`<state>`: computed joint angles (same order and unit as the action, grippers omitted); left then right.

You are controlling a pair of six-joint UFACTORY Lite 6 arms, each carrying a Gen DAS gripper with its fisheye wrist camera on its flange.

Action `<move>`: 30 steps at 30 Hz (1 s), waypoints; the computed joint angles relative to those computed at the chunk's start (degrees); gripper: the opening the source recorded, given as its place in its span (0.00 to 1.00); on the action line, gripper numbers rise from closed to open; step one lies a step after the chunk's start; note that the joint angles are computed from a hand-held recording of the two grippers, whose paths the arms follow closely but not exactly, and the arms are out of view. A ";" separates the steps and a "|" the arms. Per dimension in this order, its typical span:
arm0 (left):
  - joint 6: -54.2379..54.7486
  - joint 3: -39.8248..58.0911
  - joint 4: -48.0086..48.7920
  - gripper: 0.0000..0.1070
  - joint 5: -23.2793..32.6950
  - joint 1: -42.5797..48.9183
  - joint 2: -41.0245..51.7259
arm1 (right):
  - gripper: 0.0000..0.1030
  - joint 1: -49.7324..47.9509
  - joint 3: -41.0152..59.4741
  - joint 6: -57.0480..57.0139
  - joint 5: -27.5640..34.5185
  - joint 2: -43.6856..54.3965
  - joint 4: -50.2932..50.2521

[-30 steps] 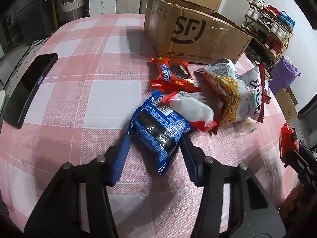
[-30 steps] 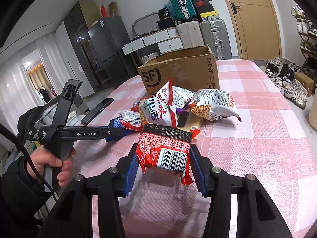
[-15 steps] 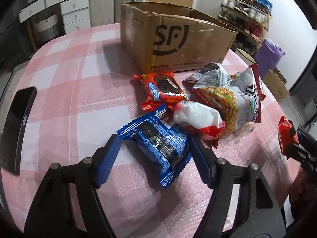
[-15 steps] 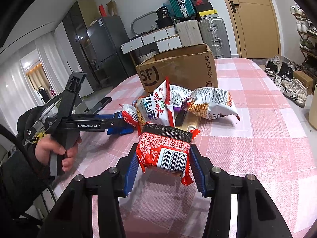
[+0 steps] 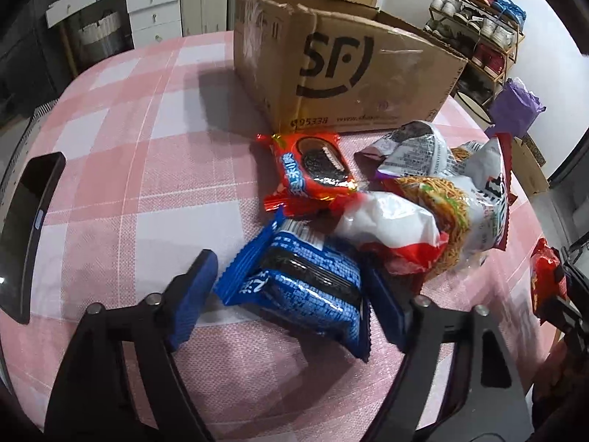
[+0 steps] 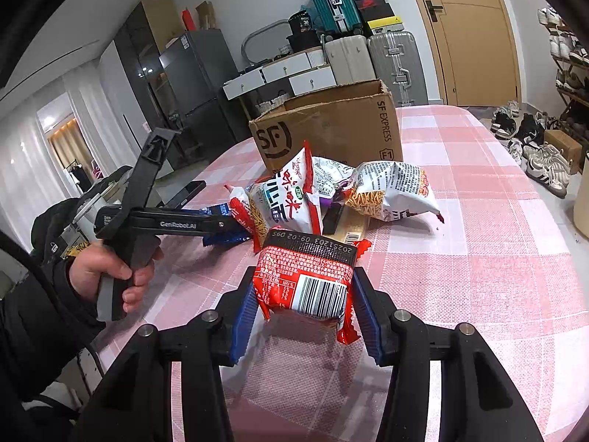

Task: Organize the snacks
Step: 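Grasp the blue cookie pack with the left gripper while the right gripper holds the red pack, then lift the blue pack with the left gripper while the right gripper carries the red pack toward the box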

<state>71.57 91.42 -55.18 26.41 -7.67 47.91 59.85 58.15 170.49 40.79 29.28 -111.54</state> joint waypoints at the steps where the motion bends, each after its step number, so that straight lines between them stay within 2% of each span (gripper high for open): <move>1: 1.33 -0.53 -1.19 0.55 0.55 0.16 -0.35 | 0.48 0.05 -0.11 0.35 0.10 -0.05 -0.21; 2: 2.16 -0.55 -1.87 0.50 1.79 0.45 -0.46 | 0.48 0.05 -0.12 0.43 0.14 -0.07 -0.25; 7: 1.75 -1.43 -2.21 0.42 3.42 1.18 -1.21 | 0.48 0.25 -0.35 0.69 0.35 -0.26 -0.11; 14: 5.05 -6.95 -4.47 0.41 1.98 2.53 -5.16 | 0.48 0.54 -0.17 -0.62 0.91 -0.59 0.74; 17: 9.78 -11.69 -8.00 0.41 -0.22 3.04 -8.88 | 0.48 0.73 0.39 -1.39 0.98 -0.63 1.18; 19: 16.58 -15.89 -13.47 0.41 -1.75 3.83 -11.98 | 0.48 0.84 0.84 -1.81 0.97 -0.63 1.52; 22: 18.84 -19.43 -15.30 0.41 -3.41 4.79 -14.90 | 0.48 1.03 1.85 -3.52 0.57 -0.80 2.02; 28: 24.36 -25.98 -19.49 0.41 -2.34 7.91 -22.28 | 0.48 1.74 3.63 -9.18 0.34 -2.56 5.30; 30: 23.44 -26.99 -18.25 0.41 -0.62 9.18 -24.65 | 0.48 1.60 3.81 -9.27 -0.06 -3.54 4.51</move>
<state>95.01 64.42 -73.43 25.78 1.51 23.26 61.45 61.96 161.23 40.73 25.74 -107.03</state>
